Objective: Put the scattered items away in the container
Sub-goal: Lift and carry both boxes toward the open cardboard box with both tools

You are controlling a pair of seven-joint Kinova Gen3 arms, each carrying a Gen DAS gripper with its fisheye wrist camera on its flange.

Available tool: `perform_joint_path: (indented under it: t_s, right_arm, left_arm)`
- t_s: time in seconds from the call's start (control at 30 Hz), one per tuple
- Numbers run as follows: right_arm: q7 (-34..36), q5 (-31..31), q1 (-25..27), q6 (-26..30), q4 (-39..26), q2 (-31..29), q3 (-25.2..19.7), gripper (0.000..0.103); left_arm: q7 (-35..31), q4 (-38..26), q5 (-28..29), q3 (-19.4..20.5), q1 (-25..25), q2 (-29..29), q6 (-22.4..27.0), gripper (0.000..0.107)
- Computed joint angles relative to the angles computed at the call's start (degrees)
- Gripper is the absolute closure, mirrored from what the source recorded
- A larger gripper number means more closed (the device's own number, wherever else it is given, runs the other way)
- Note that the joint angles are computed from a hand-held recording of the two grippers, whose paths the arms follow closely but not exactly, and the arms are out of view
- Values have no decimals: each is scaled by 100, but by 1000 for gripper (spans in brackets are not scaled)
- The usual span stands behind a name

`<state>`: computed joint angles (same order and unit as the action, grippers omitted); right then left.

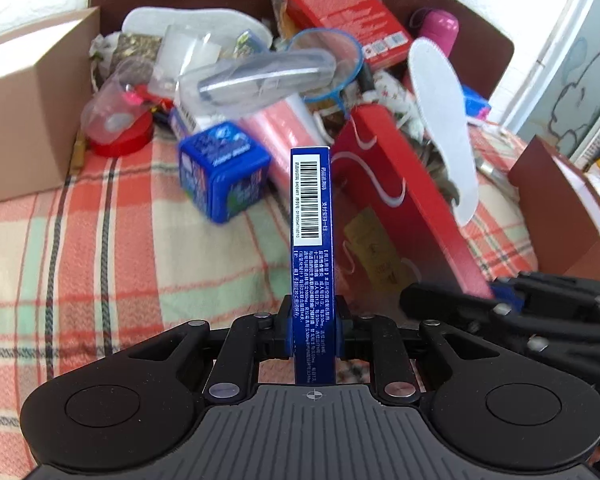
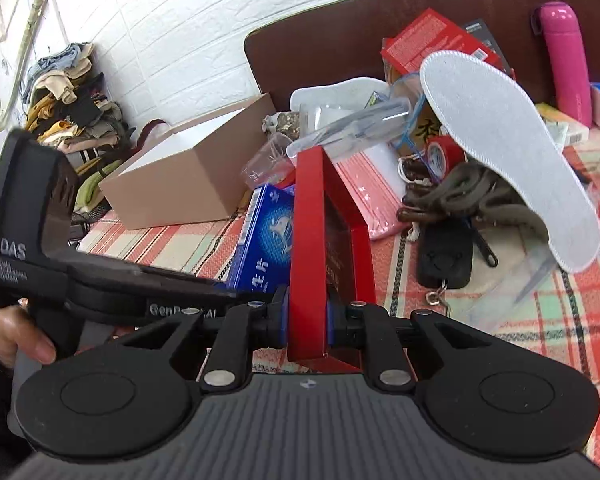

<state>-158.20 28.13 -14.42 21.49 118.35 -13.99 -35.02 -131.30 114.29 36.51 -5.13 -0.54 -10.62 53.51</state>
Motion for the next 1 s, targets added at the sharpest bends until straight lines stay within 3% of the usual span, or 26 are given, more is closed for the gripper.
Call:
perform_joint_path:
  t_s: [0.13,0.2,0.23,0.33,0.67,0.83,1.0]
  right_arm:
    - [20,85,-28,129,-94,80,-11,84]
    - [183,-16,-216,134,-63,55,188,83]
    - [259,-56,-274,150,-85,81,253,83]
    - [524,-198,-470,253,-192,173,464,84]
    - [1924,-475,-1351,971,-1275,655,1051,83]
    - [2422,-156,-1796,1203,-2192,1197,1208,83]
    - [2886,124,-2299,1334,-3299,1881,1439,83]
  left_arm:
    - [29,31,52,40,4,142,-79,86]
    - [39,23,88,67,-9,234,-161,72]
    - [100,6,65,102,-18,294,-202,69]
    - [126,-67,152,85,-92,458,-110,89]
    - [-317,-66,521,-425,-511,-50,51,90]
    - [-506,-288,592,-778,-705,-326,-27,90]
    - [-603,-774,715,-1166,-917,-223,-10,89]
